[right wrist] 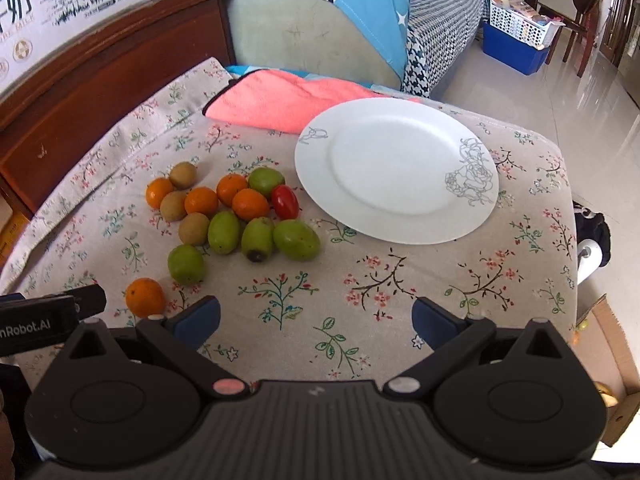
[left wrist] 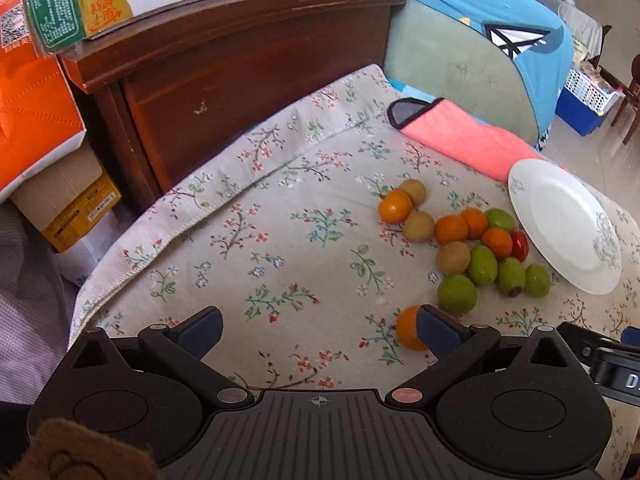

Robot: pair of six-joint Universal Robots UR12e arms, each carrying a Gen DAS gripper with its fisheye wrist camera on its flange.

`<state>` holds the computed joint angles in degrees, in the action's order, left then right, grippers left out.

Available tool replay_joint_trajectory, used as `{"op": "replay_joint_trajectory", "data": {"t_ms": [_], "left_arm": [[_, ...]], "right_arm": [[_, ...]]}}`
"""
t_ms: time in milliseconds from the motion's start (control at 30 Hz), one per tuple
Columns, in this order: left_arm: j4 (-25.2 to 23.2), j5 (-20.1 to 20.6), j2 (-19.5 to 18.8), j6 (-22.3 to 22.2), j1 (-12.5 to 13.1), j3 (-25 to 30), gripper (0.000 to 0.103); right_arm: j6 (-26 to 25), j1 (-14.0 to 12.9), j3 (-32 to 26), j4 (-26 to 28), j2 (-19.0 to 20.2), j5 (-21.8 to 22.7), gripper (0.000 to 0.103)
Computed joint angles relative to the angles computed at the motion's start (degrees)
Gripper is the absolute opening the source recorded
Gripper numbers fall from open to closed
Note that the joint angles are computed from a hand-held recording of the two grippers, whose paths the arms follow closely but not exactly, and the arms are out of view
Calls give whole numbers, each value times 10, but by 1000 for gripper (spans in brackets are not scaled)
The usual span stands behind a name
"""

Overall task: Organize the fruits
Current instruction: 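Move both tools over the fruit pile beside the white plate, then grasp a green jujube with the right tool while the left tool grasps a mandarin orange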

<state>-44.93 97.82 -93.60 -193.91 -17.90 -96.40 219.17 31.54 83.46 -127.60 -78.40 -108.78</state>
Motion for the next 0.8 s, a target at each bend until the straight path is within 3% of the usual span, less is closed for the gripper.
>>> {"op": "replay_joint_trajectory", "data": {"t_ms": [100,400,567,800], "left_arm": [[11,3,2,-6,6,-5,102],[40,-45,8,20,12,-23,101],[44,-62,5,32,9,-26,102],[22,-95,-1,17,12,-24,103]], "right_arm": [[-7,-5,22,-50,-11,13,99],[-56,-5,56,-141,-11,32,77],[-60,-7,61,-159,-5,31,68],[-84,-12,65,-186,2,30,60]]}}
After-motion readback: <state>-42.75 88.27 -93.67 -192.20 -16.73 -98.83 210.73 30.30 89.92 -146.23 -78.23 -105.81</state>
